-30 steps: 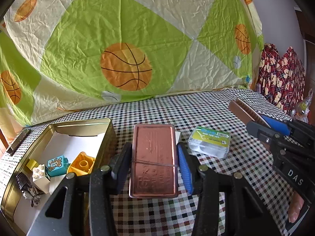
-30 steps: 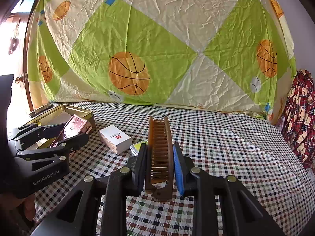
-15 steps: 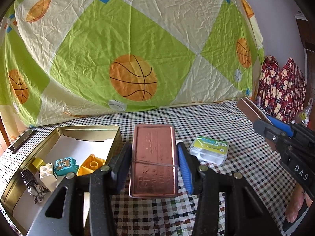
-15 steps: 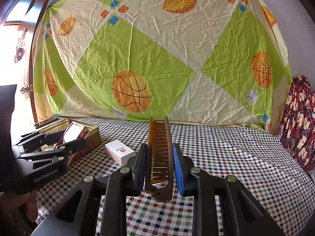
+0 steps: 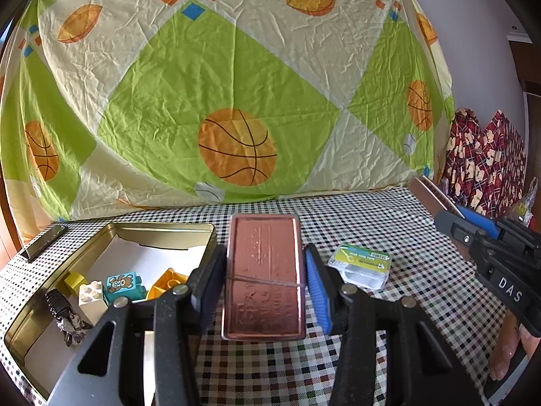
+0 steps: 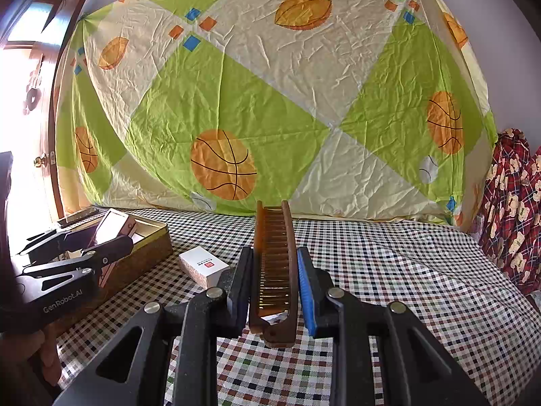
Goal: Organize rigid objects
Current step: 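Carry the brown tile and brown comb toward the tin with both grippers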
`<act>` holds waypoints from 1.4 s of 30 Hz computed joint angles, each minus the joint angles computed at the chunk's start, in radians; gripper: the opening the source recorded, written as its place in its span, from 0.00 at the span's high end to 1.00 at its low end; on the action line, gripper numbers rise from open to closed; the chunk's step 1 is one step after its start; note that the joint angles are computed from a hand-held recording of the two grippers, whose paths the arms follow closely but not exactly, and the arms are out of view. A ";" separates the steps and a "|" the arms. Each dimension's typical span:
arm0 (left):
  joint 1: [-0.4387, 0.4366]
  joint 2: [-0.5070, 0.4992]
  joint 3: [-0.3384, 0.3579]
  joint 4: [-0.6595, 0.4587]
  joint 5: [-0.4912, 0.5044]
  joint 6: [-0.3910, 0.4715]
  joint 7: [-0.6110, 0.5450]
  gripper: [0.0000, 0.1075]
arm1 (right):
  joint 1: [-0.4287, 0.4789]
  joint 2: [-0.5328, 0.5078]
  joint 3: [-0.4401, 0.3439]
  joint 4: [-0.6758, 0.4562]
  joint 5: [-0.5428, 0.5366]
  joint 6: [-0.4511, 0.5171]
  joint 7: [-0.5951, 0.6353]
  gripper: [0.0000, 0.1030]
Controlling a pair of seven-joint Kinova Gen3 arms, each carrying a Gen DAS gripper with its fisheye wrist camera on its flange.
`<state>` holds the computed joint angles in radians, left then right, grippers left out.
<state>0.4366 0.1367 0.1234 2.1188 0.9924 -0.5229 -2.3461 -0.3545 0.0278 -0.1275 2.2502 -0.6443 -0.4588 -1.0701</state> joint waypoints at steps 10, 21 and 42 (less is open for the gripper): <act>-0.004 -0.016 0.009 0.046 -0.082 -0.047 0.096 0.58 | 0.004 -0.013 -0.012 0.026 0.067 -0.035 -0.062 0.73; 0.004 -0.025 0.023 0.082 -0.109 -0.115 0.141 0.58 | 0.002 -0.021 -0.023 0.051 0.088 -0.084 -0.092 0.73; -0.056 -0.091 0.031 0.157 -0.200 -0.088 0.272 0.58 | -0.057 -0.004 -0.052 0.046 0.101 -0.111 -0.110 0.73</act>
<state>0.3809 0.0454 0.1547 2.2761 0.7926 -0.6105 -2.0745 -0.4115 0.0237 -0.1792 2.2960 -0.5430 -0.5693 -1.1804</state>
